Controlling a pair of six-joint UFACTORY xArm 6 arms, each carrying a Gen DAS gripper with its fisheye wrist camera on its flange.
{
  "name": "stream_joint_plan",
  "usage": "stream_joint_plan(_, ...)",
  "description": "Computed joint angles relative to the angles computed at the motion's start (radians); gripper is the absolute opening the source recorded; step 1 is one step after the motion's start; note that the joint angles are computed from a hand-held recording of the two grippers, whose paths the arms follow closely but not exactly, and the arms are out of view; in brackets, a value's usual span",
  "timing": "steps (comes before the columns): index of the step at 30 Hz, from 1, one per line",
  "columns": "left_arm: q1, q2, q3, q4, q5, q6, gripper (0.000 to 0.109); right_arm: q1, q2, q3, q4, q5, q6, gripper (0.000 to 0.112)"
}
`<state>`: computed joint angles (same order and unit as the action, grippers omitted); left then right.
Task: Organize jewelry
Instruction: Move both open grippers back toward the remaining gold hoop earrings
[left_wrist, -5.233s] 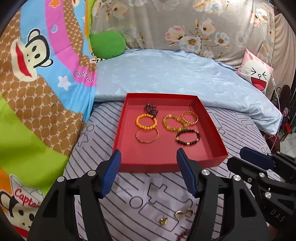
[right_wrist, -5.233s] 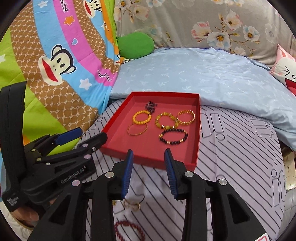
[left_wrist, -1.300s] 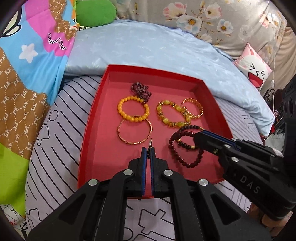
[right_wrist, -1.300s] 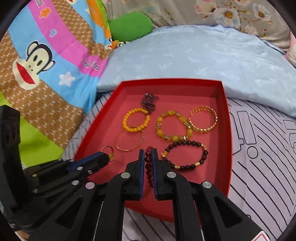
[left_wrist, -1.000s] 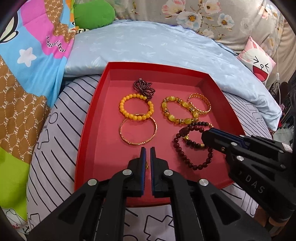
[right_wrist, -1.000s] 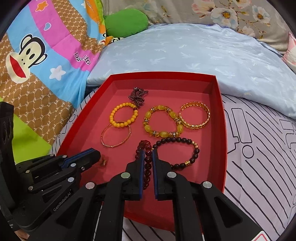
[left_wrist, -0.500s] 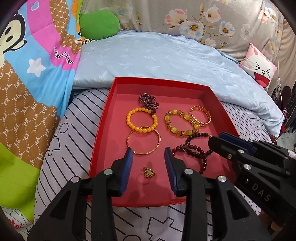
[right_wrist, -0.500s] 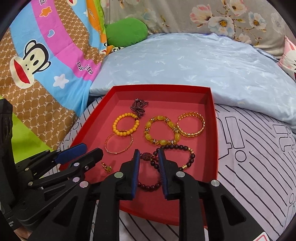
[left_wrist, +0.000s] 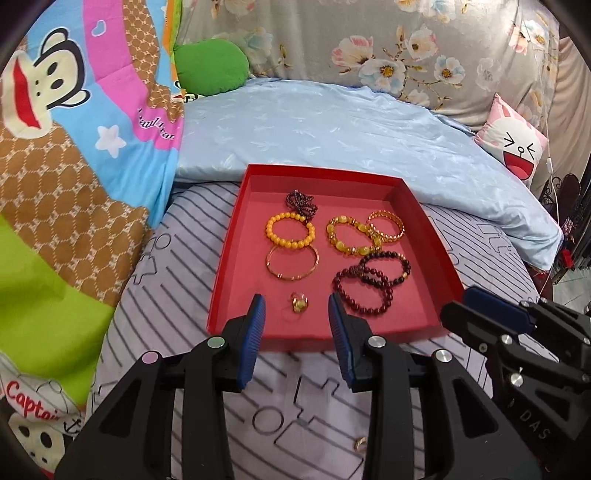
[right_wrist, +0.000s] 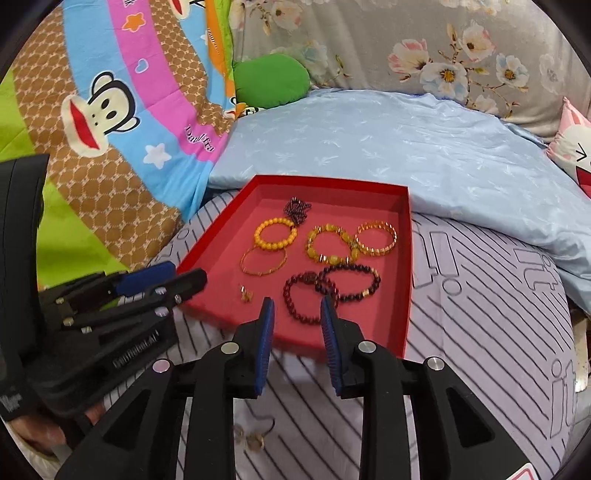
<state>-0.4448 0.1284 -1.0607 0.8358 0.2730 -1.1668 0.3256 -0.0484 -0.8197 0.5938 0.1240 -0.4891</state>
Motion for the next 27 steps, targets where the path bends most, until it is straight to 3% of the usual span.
stream_joint_plan(7, -0.035, -0.098, 0.134, 0.029, 0.024, -0.064, 0.034, 0.020, -0.130, 0.177, 0.002, 0.012, 0.011, 0.026)
stream_joint_plan(11, -0.057, -0.134, 0.196, 0.048, 0.036, -0.104, 0.034, 0.032, -0.161, 0.251, -0.063, -0.008, 0.071, 0.026)
stream_joint_plan(27, -0.102, -0.137, 0.290, 0.027, 0.020, -0.138, 0.034, 0.092, -0.072, 0.270, 0.008, -0.041, 0.018, 0.026)
